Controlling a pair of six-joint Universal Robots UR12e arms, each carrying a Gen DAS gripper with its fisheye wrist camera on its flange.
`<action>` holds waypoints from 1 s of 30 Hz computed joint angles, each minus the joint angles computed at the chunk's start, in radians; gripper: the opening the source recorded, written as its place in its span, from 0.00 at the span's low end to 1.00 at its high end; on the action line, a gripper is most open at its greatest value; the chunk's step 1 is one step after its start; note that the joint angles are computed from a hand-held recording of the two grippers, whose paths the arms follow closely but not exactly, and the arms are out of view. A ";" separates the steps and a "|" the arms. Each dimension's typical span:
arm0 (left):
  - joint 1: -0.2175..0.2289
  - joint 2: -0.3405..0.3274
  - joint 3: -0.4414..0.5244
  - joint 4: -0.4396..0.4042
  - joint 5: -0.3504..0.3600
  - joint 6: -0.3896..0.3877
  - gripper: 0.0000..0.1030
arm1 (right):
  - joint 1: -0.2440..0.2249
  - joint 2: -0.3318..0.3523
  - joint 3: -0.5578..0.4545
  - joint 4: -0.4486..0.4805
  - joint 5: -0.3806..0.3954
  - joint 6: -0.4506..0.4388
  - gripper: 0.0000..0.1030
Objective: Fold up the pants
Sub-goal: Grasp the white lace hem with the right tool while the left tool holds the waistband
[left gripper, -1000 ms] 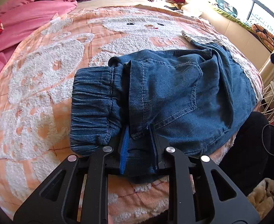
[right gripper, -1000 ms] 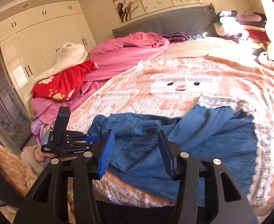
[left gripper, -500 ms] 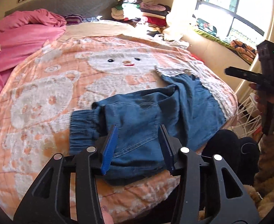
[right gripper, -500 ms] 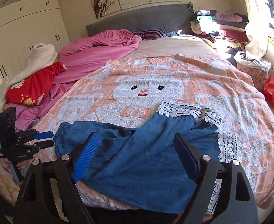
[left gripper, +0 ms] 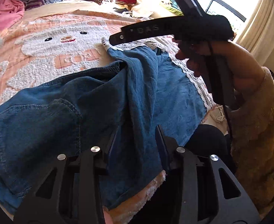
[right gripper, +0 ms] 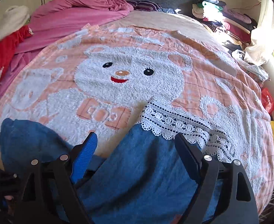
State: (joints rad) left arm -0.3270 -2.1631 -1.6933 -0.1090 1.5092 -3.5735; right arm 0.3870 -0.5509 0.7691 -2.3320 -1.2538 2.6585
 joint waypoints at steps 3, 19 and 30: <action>0.003 -0.012 0.012 -0.017 -0.017 -0.011 0.20 | 0.010 0.065 -0.109 0.060 -0.039 0.021 0.81; 0.006 -0.031 0.025 -0.018 -0.027 -0.035 0.16 | 0.010 0.285 -0.511 0.315 -0.050 0.100 0.17; 0.004 -0.036 0.032 -0.014 0.007 -0.031 0.06 | -0.105 0.013 0.021 -0.071 0.350 0.368 0.10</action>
State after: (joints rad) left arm -0.3227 -2.1992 -1.6611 -0.1226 1.5166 -3.6045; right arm 0.2823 -0.5383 0.7896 -2.4029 -0.9039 3.0267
